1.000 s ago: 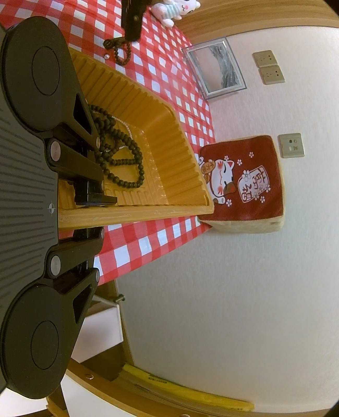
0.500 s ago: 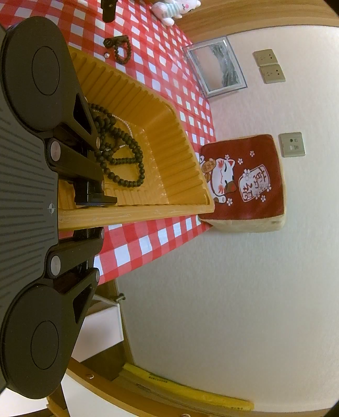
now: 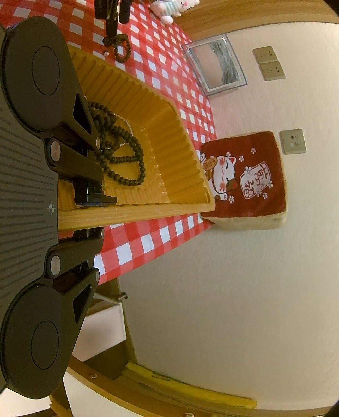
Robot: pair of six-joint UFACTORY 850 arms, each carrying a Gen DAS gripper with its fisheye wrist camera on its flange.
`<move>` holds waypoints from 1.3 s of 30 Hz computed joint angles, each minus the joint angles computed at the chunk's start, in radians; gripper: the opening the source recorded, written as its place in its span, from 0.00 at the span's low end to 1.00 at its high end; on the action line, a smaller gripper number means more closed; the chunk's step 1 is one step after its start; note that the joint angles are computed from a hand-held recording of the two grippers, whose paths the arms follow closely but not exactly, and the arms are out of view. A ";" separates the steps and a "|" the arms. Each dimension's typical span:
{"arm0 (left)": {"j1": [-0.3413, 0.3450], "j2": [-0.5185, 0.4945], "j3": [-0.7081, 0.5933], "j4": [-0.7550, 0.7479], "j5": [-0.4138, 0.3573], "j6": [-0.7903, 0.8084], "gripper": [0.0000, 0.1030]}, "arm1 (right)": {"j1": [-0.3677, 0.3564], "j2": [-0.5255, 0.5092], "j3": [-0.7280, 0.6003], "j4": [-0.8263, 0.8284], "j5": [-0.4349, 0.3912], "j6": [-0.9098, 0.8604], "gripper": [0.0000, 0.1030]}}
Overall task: Organize jewelry
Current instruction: 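Return the left tool to the dark bead bracelet and grasp it, then carry the bead bracelet into the orange tray and open the left tool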
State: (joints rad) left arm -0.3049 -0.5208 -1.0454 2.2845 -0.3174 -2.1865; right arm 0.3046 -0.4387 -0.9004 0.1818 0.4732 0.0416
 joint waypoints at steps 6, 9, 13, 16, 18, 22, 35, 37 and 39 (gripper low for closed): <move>-0.009 -0.061 -0.064 -0.129 0.005 0.310 0.37 | 0.001 -0.002 0.000 -0.001 0.002 0.008 0.05; -0.007 -0.085 -0.091 -0.168 0.013 0.388 0.33 | 0.000 -0.005 -0.002 -0.001 0.002 0.012 0.05; -0.003 -0.109 -0.120 -0.237 0.014 0.507 0.29 | 0.001 -0.007 -0.005 0.007 -0.004 0.008 0.05; 0.002 -0.119 -0.135 -0.257 0.024 0.555 0.28 | 0.001 -0.008 -0.007 0.011 -0.008 0.008 0.05; 0.004 -0.127 -0.146 -0.289 0.033 0.612 0.20 | 0.000 -0.008 -0.007 0.012 -0.009 0.008 0.05; 0.012 -0.137 -0.164 -0.387 0.060 0.713 0.07 | 0.001 -0.008 -0.007 0.013 -0.010 0.008 0.05; 0.042 -0.045 -0.089 -0.014 0.103 0.082 0.07 | 0.000 -0.008 -0.006 0.010 -0.009 0.008 0.05; 0.043 -0.021 -0.070 0.089 0.104 -0.050 0.07 | 0.001 -0.008 -0.005 0.007 -0.006 0.009 0.05; 0.046 0.004 -0.052 0.195 0.107 -0.191 0.07 | 0.002 -0.007 -0.004 0.003 -0.004 0.010 0.05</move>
